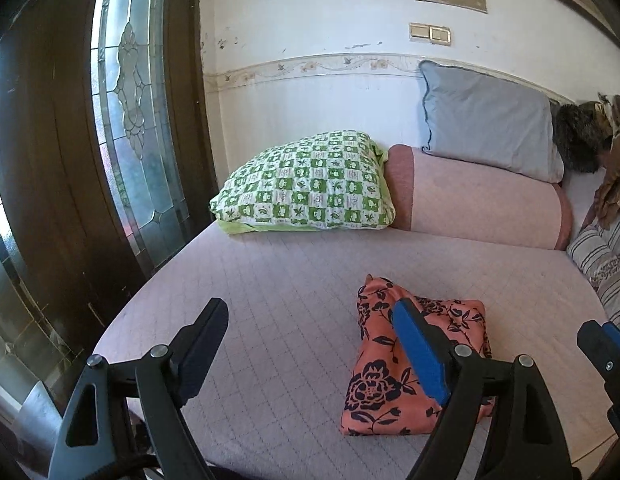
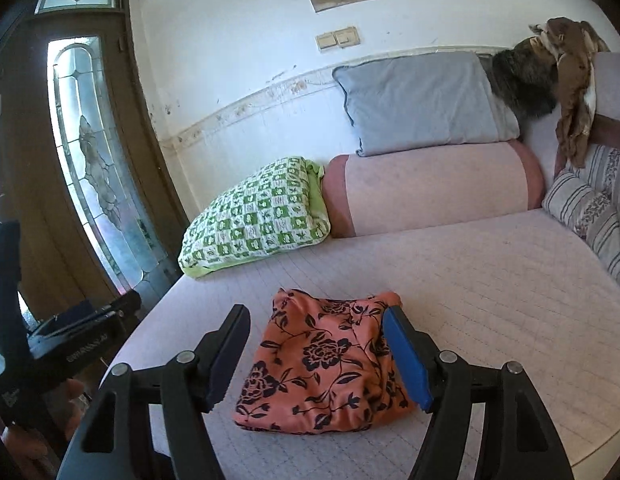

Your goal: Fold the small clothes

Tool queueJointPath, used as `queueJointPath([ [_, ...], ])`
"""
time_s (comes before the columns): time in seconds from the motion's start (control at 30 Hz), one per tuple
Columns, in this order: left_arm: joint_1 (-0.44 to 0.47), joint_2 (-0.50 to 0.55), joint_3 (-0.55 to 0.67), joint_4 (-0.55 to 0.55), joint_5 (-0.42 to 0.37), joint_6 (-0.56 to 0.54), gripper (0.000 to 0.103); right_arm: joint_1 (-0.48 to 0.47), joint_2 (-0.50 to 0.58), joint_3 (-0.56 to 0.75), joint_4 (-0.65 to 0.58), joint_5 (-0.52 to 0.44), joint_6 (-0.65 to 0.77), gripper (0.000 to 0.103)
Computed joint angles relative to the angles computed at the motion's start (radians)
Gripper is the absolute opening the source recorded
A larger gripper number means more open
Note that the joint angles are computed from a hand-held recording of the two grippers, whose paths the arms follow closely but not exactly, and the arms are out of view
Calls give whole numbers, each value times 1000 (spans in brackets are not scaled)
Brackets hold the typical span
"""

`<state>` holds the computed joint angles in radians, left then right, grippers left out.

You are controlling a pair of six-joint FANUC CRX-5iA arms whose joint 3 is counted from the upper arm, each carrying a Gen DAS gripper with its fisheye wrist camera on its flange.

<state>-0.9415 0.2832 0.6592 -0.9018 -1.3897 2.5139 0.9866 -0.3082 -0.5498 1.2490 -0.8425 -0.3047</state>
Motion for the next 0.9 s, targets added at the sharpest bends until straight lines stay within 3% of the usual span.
queueJointPath([
  [0.2, 4, -75, -85, 38, 78, 60, 85, 29, -15, -11, 24, -21, 6, 72],
  [0.33, 2, -82, -86, 47, 59, 2, 85, 37, -24, -14, 11, -24, -6, 72],
  [0.4, -8, -84, -86, 28, 43, 3, 85, 42, -28, -14, 7, -23, -12, 72],
  [0.53, 29, -127, -135, 96, 82, 22, 85, 66, -14, 7, -2, -44, 12, 72],
  [0.67, 26, -134, -135, 81, 40, 19, 85, 85, 1, 23, -9, -32, 29, 72],
  [0.9, 15, -177, -187, 77, 45, -7, 85, 120, 24, 51, 5, 6, 45, 72],
])
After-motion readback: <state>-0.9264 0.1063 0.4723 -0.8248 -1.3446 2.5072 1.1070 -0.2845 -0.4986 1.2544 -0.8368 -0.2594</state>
